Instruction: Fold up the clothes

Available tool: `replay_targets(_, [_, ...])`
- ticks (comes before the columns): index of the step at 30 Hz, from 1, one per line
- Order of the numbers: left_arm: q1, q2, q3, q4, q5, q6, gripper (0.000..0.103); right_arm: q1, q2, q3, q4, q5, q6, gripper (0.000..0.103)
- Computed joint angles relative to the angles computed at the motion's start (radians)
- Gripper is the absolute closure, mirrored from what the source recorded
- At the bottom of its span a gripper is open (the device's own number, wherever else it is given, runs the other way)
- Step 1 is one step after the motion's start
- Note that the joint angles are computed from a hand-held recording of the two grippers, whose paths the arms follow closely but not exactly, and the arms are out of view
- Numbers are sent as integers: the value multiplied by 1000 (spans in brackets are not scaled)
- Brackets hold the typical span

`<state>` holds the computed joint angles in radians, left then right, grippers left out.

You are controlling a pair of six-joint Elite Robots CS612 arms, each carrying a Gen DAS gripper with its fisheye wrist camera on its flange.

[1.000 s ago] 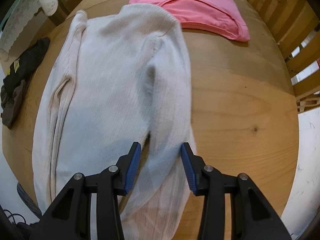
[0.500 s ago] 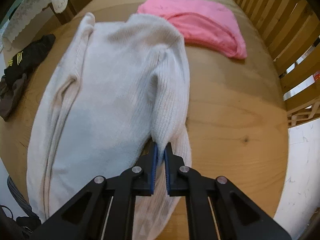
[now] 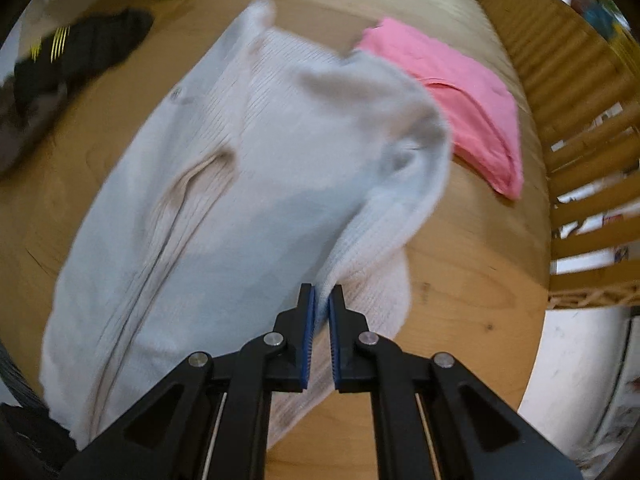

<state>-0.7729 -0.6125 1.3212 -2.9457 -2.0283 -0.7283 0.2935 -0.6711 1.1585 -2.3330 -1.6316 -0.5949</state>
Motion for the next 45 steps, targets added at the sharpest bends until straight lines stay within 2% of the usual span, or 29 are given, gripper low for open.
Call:
replay_targets(2, [3,0,27,-41,-6,-34,95,11,18,-17,29,-9,9,94])
replay_targets(5, [-5,-27,63,55,64,2,96,16,28,-35,83,0,19,87])
replay_targets(8, [-3,-50,92,98,76,4,96,-16,-18,14,74,129,32,77])
replay_targets(9, [-5,-64,102,115,100,35,96,-37,-43,48,54,191,41,70])
replay_targets(10, [-10,-81,110,143,146,84,90,-59,-67,82,33,255,50,66])
replay_targets(11, [-15,-98,114,185,224,144,88,-76,-86,115,2,286,55,66])
replay_targets(12, [-21,-112,117,222,307,200,86,-90,-101,146,-29,291,70,66])
replay_targets(15, [-2,-102,90,257,415,224,86,-111,-107,182,-44,278,109,67])
replay_targets(17, [14,-85,67,273,473,210,86,-109,-97,188,-68,259,126,68])
replay_targets(19, [34,-66,44,261,484,209,85,-105,-85,174,-76,280,129,68])
replay_targets(22, [56,-34,-16,316,614,208,86,-89,-53,130,-106,284,151,68])
replay_targets(23, [64,-24,-32,326,631,205,86,-82,-43,113,-106,271,146,68])
replay_targets(25, [89,6,-81,360,590,194,84,-68,-16,66,-70,233,138,68])
replay_targets(27, [107,28,-108,336,539,207,81,-59,13,21,-24,208,142,68])
replay_targets(30, [113,32,-126,373,528,272,82,-52,32,-7,-10,206,135,67])
replay_targets(33, [108,9,-72,340,560,313,82,-41,41,-21,-8,200,123,66])
replay_targets(35, [108,-14,-22,310,575,303,82,-29,46,-28,-16,204,106,65])
replay_targets(37, [109,-36,21,290,588,289,82,-12,52,-32,-27,212,78,59])
replay_targets(40, [112,-80,101,279,599,256,82,13,53,-32,-28,220,6,57])
replay_targets(41, [115,-95,123,288,598,234,82,18,54,-46,10,229,-20,57])
replay_targets(42, [118,-104,133,301,599,222,82,10,58,-70,44,274,-4,60])
replay_targets(44, [123,-121,150,314,609,186,82,-8,70,-123,105,375,51,60])
replay_targets(45, [126,-129,159,312,619,158,82,-21,82,-154,103,426,115,60])
